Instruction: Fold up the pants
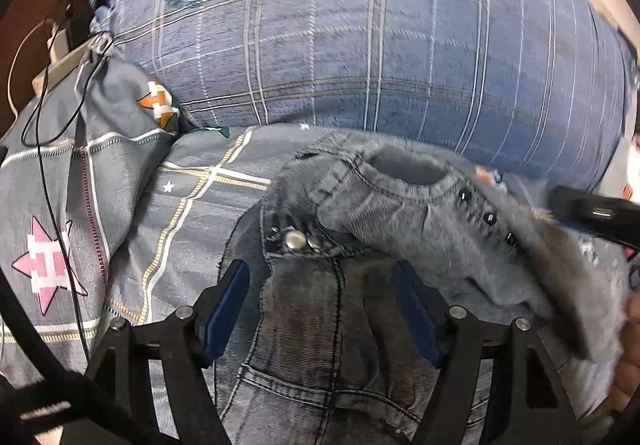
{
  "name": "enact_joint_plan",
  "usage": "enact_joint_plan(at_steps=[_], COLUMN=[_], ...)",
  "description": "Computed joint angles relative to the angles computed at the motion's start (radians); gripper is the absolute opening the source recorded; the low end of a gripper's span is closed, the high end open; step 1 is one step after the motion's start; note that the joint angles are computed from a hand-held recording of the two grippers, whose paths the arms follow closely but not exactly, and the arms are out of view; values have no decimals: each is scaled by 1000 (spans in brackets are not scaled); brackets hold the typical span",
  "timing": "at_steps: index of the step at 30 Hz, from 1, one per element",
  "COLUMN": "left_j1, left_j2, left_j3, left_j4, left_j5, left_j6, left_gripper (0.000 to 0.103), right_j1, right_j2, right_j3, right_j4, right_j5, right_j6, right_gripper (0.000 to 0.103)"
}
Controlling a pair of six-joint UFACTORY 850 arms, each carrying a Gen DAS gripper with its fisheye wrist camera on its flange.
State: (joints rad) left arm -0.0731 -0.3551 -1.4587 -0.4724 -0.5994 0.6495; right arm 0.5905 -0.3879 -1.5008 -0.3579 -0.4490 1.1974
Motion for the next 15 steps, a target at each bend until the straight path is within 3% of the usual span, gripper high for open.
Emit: enact_joint_plan(at_steps=[4, 8, 11, 12, 14, 15], left_j1=[15, 17, 15, 15, 15, 16], left_j2=[-14, -48, -59, -58, -54, -55], left_j3=[-23, -55, -64, -62, -61, -64], left_j4=[-9, 7, 12, 12, 14, 11], left_j5=[-23, -85, -107, -107, -104, -106], left_j6=[-3, -22, -27, -28, -33, -34], left_gripper=[74, 74, 74, 74, 74, 74], right_j1=[-73, -138, -163, -167, -175, -174], right_j2=[-112, -245, -320, -334, -347, -345], right_j3=[-118, -268, -357, -371, -374, -367], right_j4=[297, 545, 625, 635, 737, 780], right_j5=[-6, -84, -157, -171, -176, -170], right_j6=[-292, -540, -655, -663, -751, -796], right_gripper=[86, 83, 82, 79, 59, 54])
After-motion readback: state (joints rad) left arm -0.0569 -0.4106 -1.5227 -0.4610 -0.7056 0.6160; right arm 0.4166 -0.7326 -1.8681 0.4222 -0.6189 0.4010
